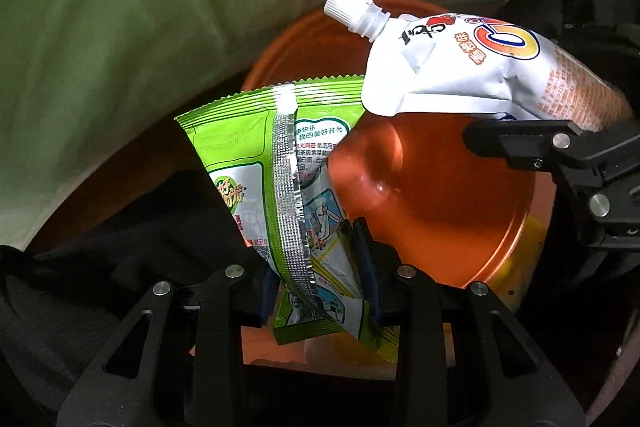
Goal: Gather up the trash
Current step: 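Carry both items down to the orange bin and open both grippers, then raise both tools from the bin back toward the trash pile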
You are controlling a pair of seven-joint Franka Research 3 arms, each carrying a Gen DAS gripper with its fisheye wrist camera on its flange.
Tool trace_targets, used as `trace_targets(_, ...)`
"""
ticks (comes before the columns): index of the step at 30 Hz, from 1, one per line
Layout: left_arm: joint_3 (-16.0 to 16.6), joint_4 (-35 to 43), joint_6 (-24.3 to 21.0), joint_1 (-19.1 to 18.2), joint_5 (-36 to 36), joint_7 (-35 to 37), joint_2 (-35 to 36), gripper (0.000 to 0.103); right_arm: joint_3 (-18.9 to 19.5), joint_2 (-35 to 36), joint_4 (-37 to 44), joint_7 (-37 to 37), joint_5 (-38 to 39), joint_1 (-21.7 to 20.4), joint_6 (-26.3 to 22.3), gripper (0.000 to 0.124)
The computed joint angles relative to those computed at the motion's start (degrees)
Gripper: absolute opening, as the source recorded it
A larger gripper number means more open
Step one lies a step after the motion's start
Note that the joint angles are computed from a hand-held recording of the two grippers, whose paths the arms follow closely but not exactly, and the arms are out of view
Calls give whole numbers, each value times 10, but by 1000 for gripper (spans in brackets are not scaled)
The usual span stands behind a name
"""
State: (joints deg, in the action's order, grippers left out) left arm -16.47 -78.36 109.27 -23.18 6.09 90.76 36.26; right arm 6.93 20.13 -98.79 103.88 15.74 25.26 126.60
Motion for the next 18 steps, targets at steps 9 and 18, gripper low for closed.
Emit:
trace_targets(9,12,50,-30,-31,37,-3,40,68,-12,41,75,43,-44,18,-58,79)
trace_targets(18,10,43,-20,-26,32,-19,31,70,-11,-12,27,68,-65,18,-44,80)
